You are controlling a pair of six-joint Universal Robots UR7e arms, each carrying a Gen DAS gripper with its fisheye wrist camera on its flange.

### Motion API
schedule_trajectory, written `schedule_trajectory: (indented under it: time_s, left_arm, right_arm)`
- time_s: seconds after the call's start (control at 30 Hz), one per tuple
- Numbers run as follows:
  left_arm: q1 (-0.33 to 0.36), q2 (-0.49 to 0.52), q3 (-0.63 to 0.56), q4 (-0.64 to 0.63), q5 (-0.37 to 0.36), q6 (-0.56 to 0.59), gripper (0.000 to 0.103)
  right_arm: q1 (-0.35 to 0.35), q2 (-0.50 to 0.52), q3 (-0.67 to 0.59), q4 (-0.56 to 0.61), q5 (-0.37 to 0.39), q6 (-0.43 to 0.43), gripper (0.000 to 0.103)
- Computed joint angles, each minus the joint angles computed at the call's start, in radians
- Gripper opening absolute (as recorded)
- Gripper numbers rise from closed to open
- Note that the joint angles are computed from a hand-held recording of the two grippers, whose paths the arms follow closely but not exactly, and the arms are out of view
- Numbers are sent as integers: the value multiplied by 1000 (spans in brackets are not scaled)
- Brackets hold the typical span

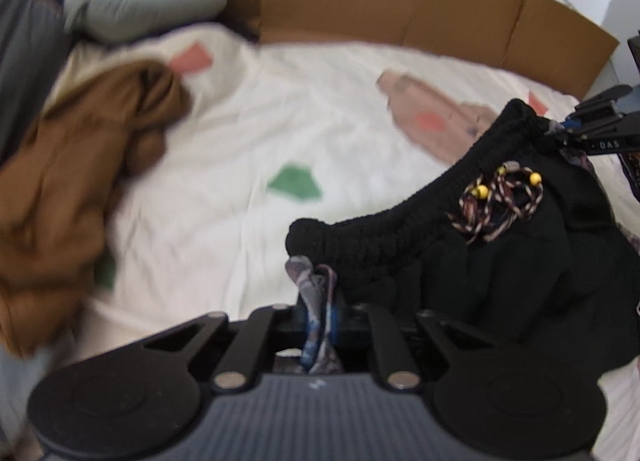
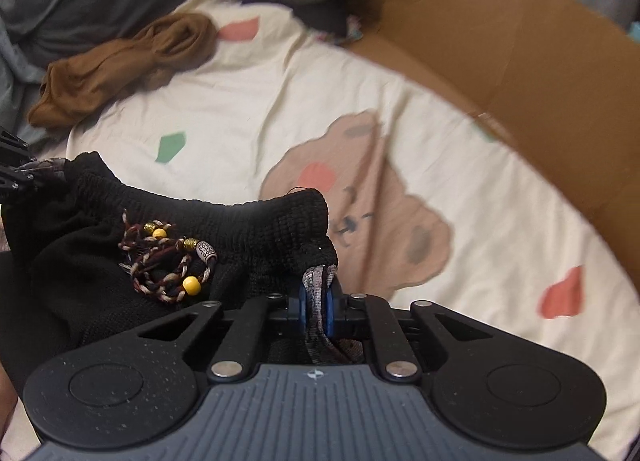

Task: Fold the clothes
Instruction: 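Lift the black pants by the waistband with both grippers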

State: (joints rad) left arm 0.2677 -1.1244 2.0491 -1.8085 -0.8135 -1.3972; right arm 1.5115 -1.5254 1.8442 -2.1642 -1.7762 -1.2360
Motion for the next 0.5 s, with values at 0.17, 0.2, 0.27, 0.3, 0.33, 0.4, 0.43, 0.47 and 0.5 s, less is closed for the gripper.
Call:
schedule_trajectory:
  time_s: [0.17,0.2,0.27,0.3,0.33,0.4,0.43,0.47,0.5]
  left_arm:
    - [27,47,-47,-28,115,95,8]
    - [35,58,-52,-45,135,121,8]
    - [55,79,-59,-93,167,185,8]
    - [65,89,-61,-119,179,217,8]
    - [76,100,-64,-145,191,247,8]
    - [98,120,-68,-196,212,306,8]
    - [110,129,-70,-219,219,330,8]
    - [124,136,-71,-245,220,352,8]
    - [138,142,-70,-270,212,369,8]
  right_arm:
    - [-9,-22,-7,-89,23,-12,6]
    - [-11,-21,-11,-109,26,-11,6]
    - [-15,-18,-15,-152,28,-16,6]
    - [-17,-15,-15,-175,29,-21,6]
    - [-17,-9,-18,-191,26,-19,6]
    - [-19,1,-22,-219,18,-13,6]
    - [-20,7,-24,-230,13,-10,6]
    - [-22,16,-25,-237,3,-6,6]
    - [-24,25,-26,-244,-8,-2,6]
